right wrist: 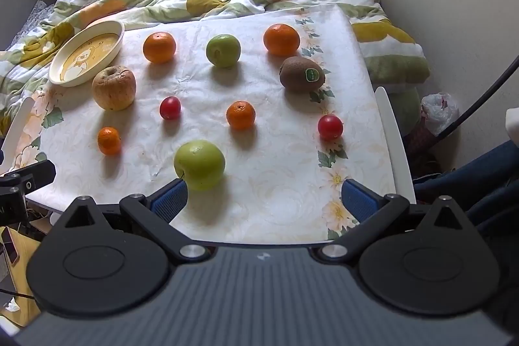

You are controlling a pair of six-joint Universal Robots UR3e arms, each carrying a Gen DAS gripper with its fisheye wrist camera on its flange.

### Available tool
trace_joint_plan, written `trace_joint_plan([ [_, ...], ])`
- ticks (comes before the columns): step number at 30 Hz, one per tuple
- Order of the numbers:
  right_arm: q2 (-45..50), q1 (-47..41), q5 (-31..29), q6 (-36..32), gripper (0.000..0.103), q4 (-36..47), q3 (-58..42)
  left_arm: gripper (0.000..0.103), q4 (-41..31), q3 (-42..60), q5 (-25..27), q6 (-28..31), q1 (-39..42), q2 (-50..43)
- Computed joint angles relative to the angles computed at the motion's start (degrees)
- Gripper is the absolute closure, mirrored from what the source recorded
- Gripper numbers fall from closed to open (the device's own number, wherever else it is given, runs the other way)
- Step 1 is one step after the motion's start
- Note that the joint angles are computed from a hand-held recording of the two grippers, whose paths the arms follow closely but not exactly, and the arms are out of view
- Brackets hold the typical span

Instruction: Organize fruits

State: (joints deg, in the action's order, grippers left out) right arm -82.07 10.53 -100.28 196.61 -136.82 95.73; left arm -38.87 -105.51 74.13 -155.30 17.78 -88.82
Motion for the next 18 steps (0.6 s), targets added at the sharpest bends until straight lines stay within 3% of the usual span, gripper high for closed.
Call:
trace_joint_plan([
  [18,-0.41,0.59,-0.33,0.28,0.000,0.12,0.22,0.000,-0.37,-0.45,-0.37,-0.16,0.45,0.83],
])
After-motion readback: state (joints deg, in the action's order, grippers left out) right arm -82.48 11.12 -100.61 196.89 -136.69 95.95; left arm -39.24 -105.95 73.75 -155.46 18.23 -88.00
